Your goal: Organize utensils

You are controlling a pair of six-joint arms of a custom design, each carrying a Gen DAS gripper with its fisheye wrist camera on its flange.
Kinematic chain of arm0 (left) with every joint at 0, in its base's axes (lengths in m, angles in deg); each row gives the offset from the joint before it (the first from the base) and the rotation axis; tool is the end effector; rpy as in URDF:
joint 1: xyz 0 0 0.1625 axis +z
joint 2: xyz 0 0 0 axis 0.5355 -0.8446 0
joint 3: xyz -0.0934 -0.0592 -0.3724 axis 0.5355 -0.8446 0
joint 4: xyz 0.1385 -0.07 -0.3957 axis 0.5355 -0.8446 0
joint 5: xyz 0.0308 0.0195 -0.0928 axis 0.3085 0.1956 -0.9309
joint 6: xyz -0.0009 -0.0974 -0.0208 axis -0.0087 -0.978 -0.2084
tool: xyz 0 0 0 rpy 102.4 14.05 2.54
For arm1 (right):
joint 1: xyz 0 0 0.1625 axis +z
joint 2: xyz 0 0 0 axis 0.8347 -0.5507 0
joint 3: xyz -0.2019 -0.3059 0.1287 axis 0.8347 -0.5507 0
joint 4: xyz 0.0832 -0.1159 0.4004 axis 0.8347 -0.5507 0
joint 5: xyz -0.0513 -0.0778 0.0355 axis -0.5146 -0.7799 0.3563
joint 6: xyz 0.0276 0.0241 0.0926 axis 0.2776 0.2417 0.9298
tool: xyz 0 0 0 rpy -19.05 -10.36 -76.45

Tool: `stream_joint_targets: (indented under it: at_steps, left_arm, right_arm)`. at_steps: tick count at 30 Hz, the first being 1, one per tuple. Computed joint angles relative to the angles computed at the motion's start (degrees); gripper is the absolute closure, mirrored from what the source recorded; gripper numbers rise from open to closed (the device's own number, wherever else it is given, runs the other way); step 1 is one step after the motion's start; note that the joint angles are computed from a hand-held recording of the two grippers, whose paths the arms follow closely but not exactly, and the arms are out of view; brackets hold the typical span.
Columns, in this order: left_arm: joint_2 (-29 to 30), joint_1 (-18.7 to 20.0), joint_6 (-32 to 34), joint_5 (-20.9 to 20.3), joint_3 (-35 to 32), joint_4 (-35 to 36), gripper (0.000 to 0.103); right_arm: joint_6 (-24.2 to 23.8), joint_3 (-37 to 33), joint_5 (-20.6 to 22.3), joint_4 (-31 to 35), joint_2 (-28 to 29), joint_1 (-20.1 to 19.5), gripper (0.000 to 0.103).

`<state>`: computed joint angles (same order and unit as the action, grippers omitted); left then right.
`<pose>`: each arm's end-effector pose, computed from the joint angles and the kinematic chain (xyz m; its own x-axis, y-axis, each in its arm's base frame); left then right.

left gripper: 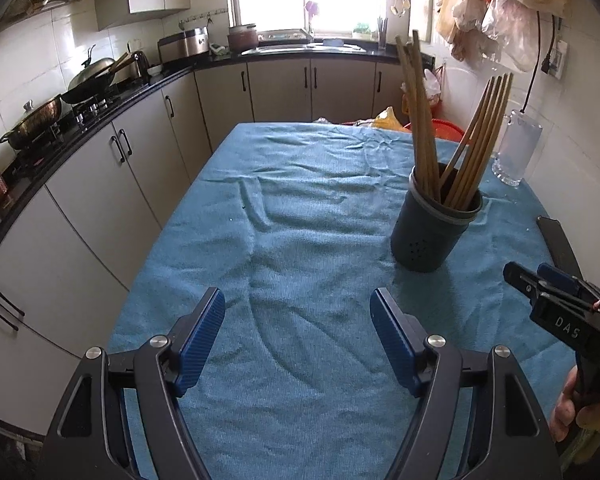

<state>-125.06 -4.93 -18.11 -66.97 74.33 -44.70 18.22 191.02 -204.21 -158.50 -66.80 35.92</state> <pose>-0.4132 -0.4598 0.0764 -0.6813 0.0291 -0.7314 0.5147 0.7295 -0.4505 0.1036 -0.4523 0.3153 -0.7873 0.0884 0.6102 -0.4034 0.6747 -0.6181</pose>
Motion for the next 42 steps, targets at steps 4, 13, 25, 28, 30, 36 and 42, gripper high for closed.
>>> stream_joint_targets:
  at_steps: [4, 13, 25, 28, 30, 36, 42]
  left_arm:
    - [-1.38, -2.30, 1.27, 3.43, 3.23, -3.60, 0.029]
    - [-4.88, -9.94, -2.92, 17.05, 9.94, -3.76, 0.004]
    - [-11.38, -16.56, -16.45, 20.67, 13.48, 7.10, 0.000]
    - [-12.72, -17.46, -19.00, 20.38, 14.16, 9.19, 0.000]
    - [-13.44, -17.90, -18.72, 19.16, 14.51, 8.95, 0.000]
    - [-13.88, -18.01, -20.72, 17.22, 14.43, 10.54, 0.000]
    - [-13.78, -17.91, -26.24, 15.85, 13.15, 17.81, 0.000]
  right_arm:
    - [0.39, 2.65, -1.63, -2.30, -1.32, 0.94, 0.027]
    - [-0.61, 8.20, -5.41, -10.46, -3.95, 5.36, 0.026]
    - [-5.22, 12.67, -12.24, -27.86, -3.28, 13.98, 0.021]
    - [-7.45, 13.00, -13.60, -31.24, -2.67, 16.08, 0.019]
    - [-8.18, 12.98, -14.10, -32.59, -2.22, 17.02, 0.018]
    - [-10.57, 13.20, -15.83, -35.86, -0.83, 19.02, 0.017]
    - [-12.54, 13.04, -16.64, -38.15, 0.10, 19.57, 0.017]
